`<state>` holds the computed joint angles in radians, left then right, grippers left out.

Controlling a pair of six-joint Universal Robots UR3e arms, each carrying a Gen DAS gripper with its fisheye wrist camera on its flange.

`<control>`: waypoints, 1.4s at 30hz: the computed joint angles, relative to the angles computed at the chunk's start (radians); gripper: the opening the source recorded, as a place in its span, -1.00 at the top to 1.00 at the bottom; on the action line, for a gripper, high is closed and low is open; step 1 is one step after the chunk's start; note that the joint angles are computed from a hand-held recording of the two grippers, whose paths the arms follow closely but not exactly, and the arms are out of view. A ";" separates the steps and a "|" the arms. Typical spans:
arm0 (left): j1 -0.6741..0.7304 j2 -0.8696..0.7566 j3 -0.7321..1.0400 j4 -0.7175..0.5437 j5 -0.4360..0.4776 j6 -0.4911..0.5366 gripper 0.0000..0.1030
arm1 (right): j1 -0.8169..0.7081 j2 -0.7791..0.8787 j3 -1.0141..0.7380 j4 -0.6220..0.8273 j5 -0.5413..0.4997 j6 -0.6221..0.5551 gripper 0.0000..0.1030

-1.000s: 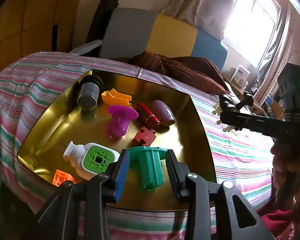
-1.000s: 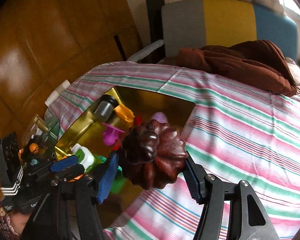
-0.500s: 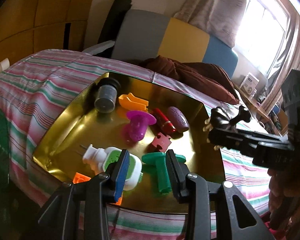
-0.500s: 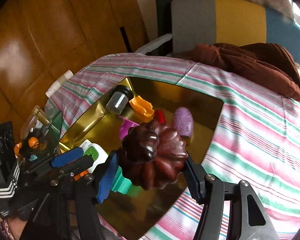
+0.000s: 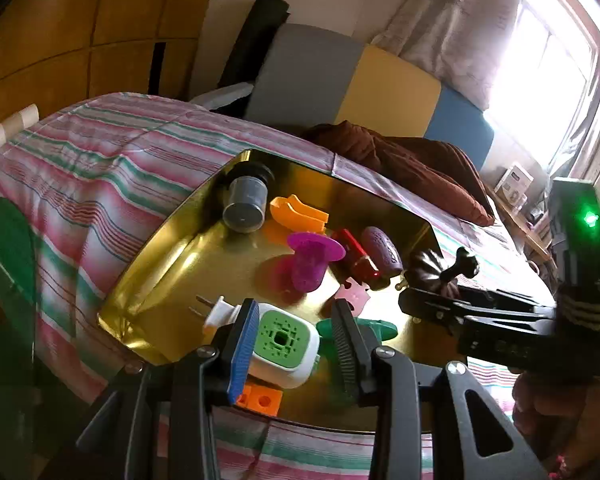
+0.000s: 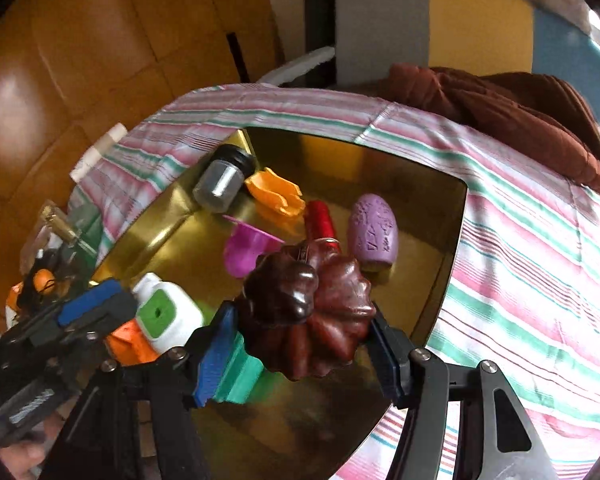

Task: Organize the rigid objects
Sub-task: 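Release the green piece in the tray with the left tool while the right tool brings the knob, then lower the brown knob into the gold tray and open the right tool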

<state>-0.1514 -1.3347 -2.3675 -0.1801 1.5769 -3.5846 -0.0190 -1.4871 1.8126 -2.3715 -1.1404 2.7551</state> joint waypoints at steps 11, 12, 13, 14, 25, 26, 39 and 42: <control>0.038 0.019 -0.019 -0.016 -0.018 0.001 0.27 | 0.059 0.113 -0.040 -0.091 -0.123 0.053 -0.23; 0.036 0.017 -0.017 -0.019 -0.018 0.001 0.27 | 0.064 0.120 -0.045 -0.101 -0.135 0.057 -0.23; 0.034 0.016 -0.016 -0.019 -0.017 0.001 0.27 | 0.067 0.129 -0.051 -0.107 -0.146 0.061 -0.23; 0.031 0.014 -0.015 -0.018 -0.016 0.001 0.27 | 0.069 0.139 -0.061 -0.111 -0.158 0.065 -0.23; 0.035 0.008 -0.019 -0.016 -0.016 0.003 0.27 | 0.060 0.101 -0.035 -0.092 -0.143 0.054 -0.24; 0.039 0.008 -0.022 -0.015 -0.019 0.002 0.27 | 0.058 0.089 -0.022 -0.091 -0.140 0.050 -0.24; 0.038 0.013 -0.022 -0.011 -0.019 0.004 0.27 | 0.081 0.028 -0.010 -0.084 -0.163 0.064 -0.04; 0.036 0.009 -0.020 -0.013 -0.019 0.005 0.27 | 0.086 0.058 -0.036 -0.109 -0.136 0.097 -0.04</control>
<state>-0.1158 -1.3262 -2.3874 -0.1932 1.5576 -3.5798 0.0672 -1.4292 1.7762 -2.4802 -1.2762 2.8526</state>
